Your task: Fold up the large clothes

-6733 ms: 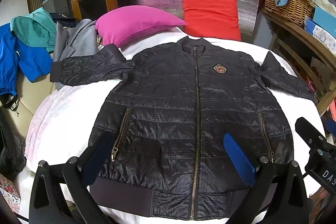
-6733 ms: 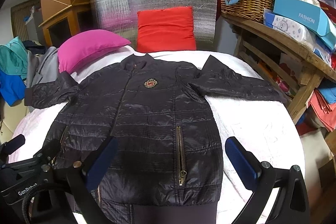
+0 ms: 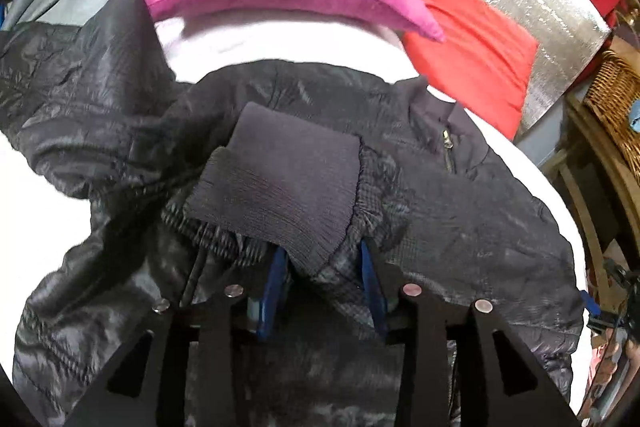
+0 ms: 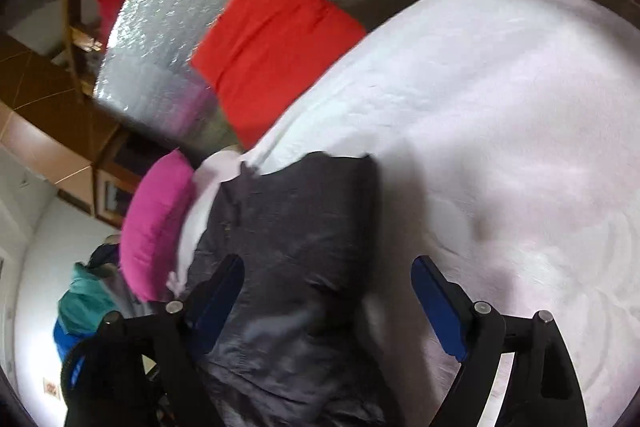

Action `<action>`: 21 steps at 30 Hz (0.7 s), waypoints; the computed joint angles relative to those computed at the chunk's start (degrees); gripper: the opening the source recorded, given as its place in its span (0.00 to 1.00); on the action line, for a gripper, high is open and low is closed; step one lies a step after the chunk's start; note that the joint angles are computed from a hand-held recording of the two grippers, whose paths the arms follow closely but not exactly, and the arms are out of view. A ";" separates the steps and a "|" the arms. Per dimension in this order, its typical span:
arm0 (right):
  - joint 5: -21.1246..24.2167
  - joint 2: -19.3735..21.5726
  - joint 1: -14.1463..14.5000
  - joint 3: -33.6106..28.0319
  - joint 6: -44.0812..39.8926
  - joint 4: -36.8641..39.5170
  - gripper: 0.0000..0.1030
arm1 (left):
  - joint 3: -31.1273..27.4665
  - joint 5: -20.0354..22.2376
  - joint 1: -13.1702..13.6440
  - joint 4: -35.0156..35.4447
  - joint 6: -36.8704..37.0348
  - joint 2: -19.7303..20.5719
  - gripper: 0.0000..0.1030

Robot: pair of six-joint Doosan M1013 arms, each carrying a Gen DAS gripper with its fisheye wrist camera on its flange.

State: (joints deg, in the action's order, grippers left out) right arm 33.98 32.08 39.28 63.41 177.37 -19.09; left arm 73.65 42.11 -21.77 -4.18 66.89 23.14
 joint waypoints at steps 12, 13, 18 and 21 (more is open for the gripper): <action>23.73 9.40 -0.23 -16.45 -18.52 7.93 0.19 | -1.25 2.48 -1.31 4.44 2.01 1.59 0.38; 21.05 7.95 0.13 -13.78 -15.13 5.99 0.29 | -1.54 3.06 -1.64 5.74 1.79 1.63 0.38; 7.24 1.27 1.83 -2.82 -3.55 -0.64 0.72 | -1.44 3.06 -1.42 5.16 2.06 1.48 0.47; 6.34 0.58 2.68 -1.74 -7.56 3.84 0.72 | -1.45 3.06 -1.28 5.19 1.28 1.53 0.52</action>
